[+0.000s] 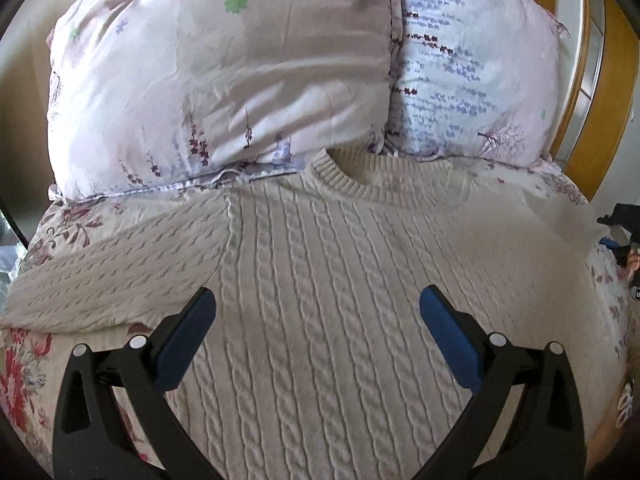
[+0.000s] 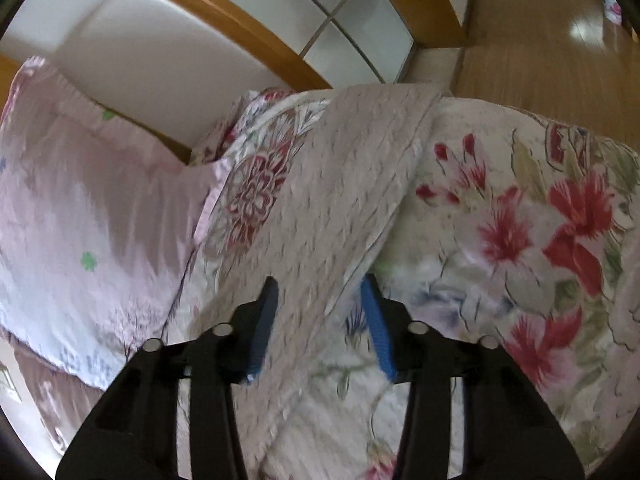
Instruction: Fold small clothes
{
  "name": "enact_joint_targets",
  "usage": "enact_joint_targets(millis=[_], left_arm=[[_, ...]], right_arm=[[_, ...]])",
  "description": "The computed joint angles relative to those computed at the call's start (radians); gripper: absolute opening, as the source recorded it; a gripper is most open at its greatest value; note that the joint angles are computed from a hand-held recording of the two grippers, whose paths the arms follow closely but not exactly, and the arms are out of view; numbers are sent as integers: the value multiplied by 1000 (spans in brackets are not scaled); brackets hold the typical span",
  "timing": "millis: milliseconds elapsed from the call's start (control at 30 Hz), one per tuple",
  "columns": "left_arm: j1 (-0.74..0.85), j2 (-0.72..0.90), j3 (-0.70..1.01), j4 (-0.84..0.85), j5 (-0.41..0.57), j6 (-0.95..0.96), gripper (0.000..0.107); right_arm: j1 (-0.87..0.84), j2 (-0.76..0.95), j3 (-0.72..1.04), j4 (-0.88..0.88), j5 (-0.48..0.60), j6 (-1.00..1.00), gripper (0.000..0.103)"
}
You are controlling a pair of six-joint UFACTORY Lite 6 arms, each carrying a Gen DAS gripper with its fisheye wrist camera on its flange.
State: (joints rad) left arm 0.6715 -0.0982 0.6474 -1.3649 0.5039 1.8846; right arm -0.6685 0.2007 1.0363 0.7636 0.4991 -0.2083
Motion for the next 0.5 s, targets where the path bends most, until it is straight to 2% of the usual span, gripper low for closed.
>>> enact_joint_targets(millis=[200, 333, 500], left_arm=[[-37, 22, 22, -32, -12, 22, 101], [-58, 59, 47, -15, -13, -10, 101], [-79, 110, 90, 54, 4, -104, 101]], right_arm=[[-38, 1, -24, 96, -18, -90, 23], [-19, -14, -36, 23, -49, -57, 11], [54, -67, -47, -42, -121, -53, 9]])
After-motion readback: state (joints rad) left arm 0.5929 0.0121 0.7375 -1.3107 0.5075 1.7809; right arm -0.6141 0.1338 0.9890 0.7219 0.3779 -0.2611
